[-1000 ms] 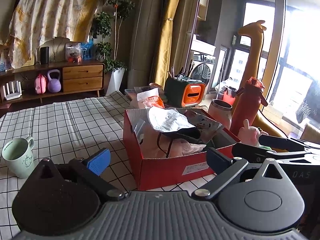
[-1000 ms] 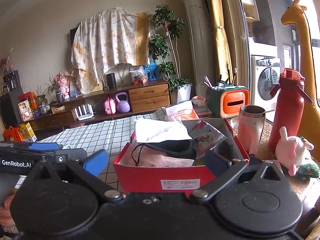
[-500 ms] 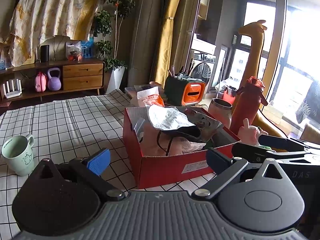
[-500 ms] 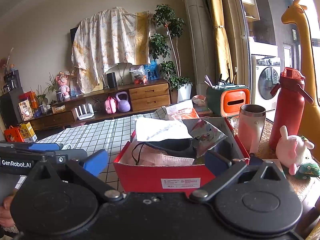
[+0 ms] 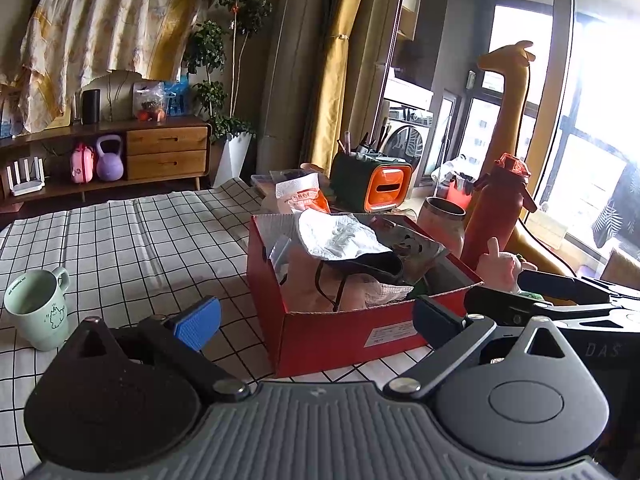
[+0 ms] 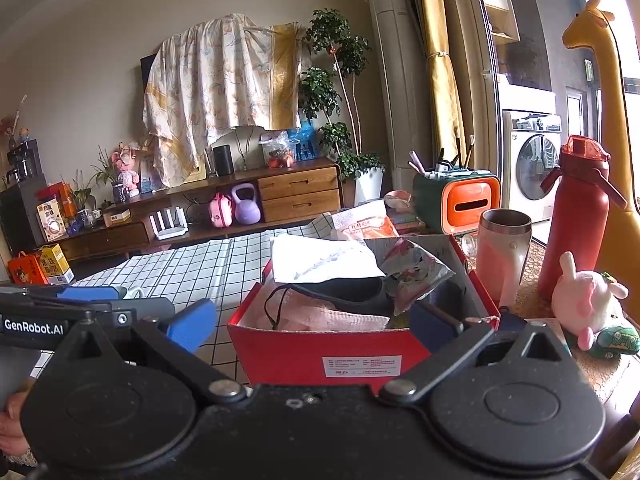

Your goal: Organize soft objects

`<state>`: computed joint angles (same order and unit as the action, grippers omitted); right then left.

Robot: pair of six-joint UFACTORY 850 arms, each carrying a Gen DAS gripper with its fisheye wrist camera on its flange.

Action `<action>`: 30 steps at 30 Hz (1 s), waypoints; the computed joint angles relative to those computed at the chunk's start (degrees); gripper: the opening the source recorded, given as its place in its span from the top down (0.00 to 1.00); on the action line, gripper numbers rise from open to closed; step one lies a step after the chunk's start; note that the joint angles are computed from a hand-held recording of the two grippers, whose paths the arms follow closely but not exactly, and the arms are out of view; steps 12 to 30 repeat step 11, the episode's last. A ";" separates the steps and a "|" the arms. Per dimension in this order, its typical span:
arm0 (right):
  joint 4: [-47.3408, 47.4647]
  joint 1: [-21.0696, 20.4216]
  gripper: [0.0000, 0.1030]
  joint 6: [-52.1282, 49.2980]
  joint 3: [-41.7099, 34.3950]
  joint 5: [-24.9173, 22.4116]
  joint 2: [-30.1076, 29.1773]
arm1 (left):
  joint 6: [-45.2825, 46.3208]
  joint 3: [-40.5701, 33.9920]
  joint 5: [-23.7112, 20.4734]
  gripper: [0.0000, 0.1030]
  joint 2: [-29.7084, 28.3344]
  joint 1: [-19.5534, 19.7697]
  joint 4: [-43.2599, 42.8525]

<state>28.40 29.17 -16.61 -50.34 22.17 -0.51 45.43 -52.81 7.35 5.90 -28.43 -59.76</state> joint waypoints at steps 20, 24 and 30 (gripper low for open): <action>-0.10 -0.04 0.00 0.14 -0.02 -0.29 0.10 | 2.17 0.01 -0.36 0.00 0.02 0.00 -2.76; -0.10 -0.04 0.00 0.14 -0.02 -0.29 0.10 | 2.17 0.01 -0.36 0.00 0.02 0.00 -2.76; -0.10 -0.04 0.00 0.14 -0.02 -0.29 0.10 | 2.17 0.01 -0.36 0.00 0.02 0.00 -2.76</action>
